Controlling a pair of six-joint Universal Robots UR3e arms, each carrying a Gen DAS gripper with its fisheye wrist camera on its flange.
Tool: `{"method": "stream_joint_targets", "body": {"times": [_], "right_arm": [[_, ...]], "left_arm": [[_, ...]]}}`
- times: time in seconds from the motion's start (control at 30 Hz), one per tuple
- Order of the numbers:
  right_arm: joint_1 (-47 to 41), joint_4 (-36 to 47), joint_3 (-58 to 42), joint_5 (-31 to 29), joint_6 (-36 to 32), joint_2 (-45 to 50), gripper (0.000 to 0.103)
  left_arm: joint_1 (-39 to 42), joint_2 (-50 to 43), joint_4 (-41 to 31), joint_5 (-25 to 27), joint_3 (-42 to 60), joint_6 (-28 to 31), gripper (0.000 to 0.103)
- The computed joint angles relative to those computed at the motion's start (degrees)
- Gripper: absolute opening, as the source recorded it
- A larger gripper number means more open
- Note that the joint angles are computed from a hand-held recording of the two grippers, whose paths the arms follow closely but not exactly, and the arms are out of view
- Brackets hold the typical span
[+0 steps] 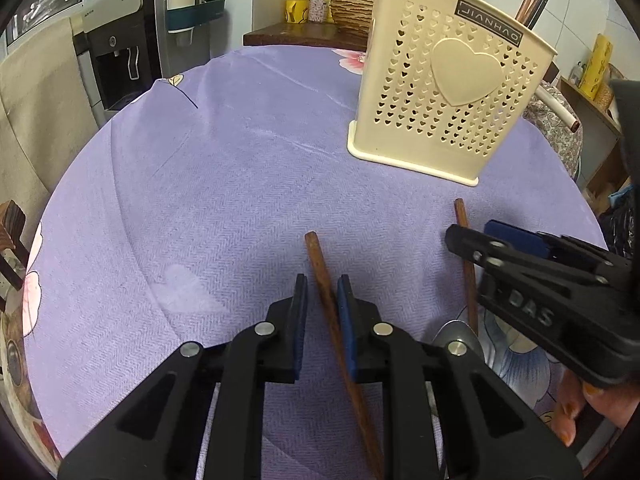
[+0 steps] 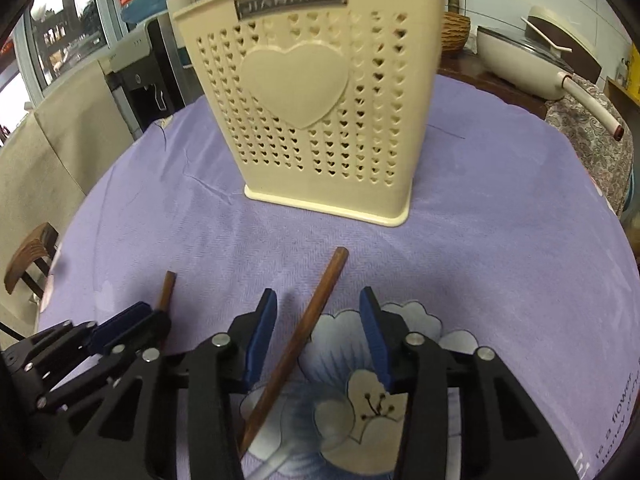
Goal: Organize utensils
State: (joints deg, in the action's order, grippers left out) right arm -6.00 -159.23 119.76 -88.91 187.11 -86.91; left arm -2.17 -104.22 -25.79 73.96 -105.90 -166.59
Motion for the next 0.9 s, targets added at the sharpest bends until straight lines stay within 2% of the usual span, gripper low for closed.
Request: {"method": "stream_joint_targets", "body": {"times": [0.17, 0.37, 0.5, 0.6, 0.73, 0.9], "right_arm": [[2.4, -0.4, -2.5, -4.0, 0.9, 3.0, 0.035], [4.1, -0.2, -5.9, -5.7, 3.4, 6.0, 0.013], [4.7, -1.6, -6.2, -5.8, 4.2, 6.8, 0.012], [3.7, -2.1, -5.6, -4.0, 4.4, 6.5, 0.011], [0.4, -3.9, -3.1, 1.5, 4.7, 4.8, 0.01], [-1.0, -6.5, -1.3, 4.4, 4.9, 3.4, 0.009]], "left_arm": [[0.2, 0.5, 0.9, -0.2, -1.0, 0.0, 0.017], [-0.4, 0.8, 1.2, 0.8, -1.4, -0.5, 0.017], [-0.6, 0.6, 1.1, 0.9, -1.2, -0.6, 0.017], [-0.5, 0.6, 0.8, 0.6, -0.9, -0.8, 0.017], [-0.4, 0.2, 0.4, 0.6, -0.2, -0.8, 0.015], [-0.3, -0.2, 0.7, 0.5, 0.1, -1.1, 0.012]]}}
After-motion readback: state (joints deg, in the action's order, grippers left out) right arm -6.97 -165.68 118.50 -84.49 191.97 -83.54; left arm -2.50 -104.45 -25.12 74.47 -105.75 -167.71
